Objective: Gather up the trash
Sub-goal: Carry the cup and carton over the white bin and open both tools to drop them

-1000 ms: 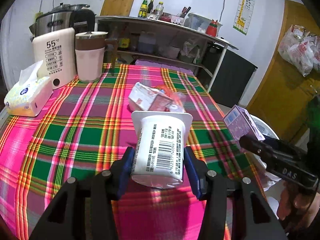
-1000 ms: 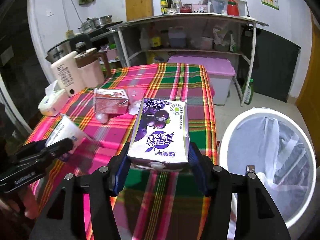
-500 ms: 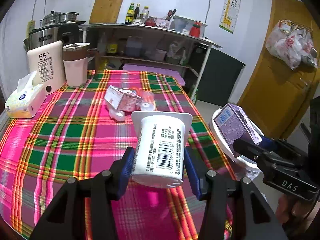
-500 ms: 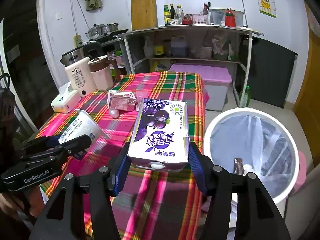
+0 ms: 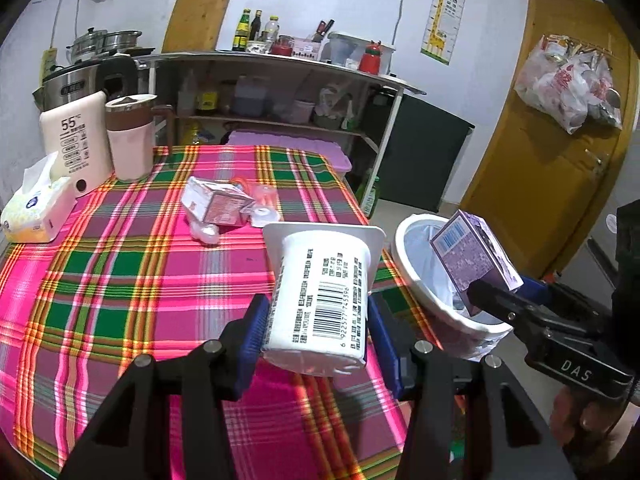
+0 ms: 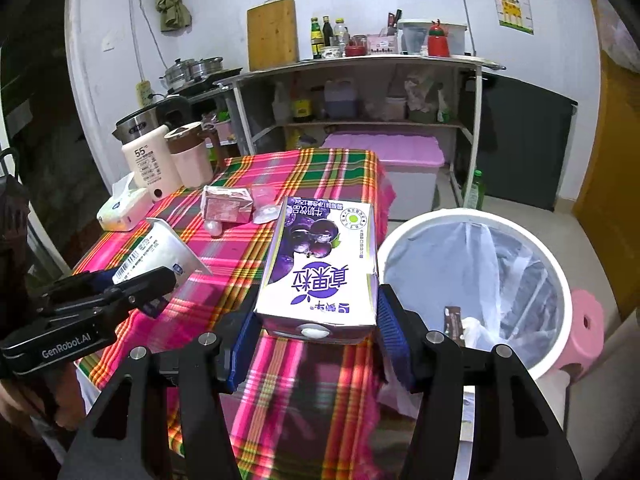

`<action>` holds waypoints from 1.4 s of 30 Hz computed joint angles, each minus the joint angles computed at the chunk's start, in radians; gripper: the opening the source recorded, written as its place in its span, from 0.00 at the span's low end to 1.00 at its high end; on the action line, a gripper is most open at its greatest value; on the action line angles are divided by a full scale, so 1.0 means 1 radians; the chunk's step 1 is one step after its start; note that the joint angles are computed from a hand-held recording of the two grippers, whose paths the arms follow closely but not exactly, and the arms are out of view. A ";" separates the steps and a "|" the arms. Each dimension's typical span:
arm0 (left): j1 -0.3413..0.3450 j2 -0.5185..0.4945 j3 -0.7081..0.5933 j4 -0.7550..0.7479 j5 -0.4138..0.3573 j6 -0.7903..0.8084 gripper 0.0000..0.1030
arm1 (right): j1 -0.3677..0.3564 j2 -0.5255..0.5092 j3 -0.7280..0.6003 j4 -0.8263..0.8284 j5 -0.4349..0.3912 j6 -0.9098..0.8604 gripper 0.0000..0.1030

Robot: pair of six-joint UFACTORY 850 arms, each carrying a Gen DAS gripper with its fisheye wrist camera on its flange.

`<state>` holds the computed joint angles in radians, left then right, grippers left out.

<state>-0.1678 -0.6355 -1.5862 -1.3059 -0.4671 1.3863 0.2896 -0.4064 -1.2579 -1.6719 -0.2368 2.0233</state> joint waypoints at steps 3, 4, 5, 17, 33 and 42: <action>-0.014 -0.004 -0.008 0.017 -0.003 -0.010 0.51 | -0.009 0.014 0.021 -0.034 -0.009 0.046 0.55; -0.020 -0.007 -0.014 0.026 -0.004 -0.017 0.51 | -0.013 0.019 0.029 -0.044 -0.011 0.061 0.55; -0.025 -0.010 -0.019 0.033 -0.006 -0.022 0.51 | -0.017 0.025 0.037 -0.053 -0.015 0.074 0.55; -0.102 -0.055 -0.096 0.117 -0.041 -0.068 0.51 | -0.078 0.069 0.111 -0.067 -0.038 0.143 0.55; -0.163 -0.170 -0.259 0.266 -0.122 -0.206 0.51 | -0.158 0.035 0.106 0.100 0.000 -0.001 0.55; -0.187 -0.242 -0.368 0.340 -0.166 -0.275 0.51 | -0.193 -0.002 0.074 0.394 0.027 -0.292 0.56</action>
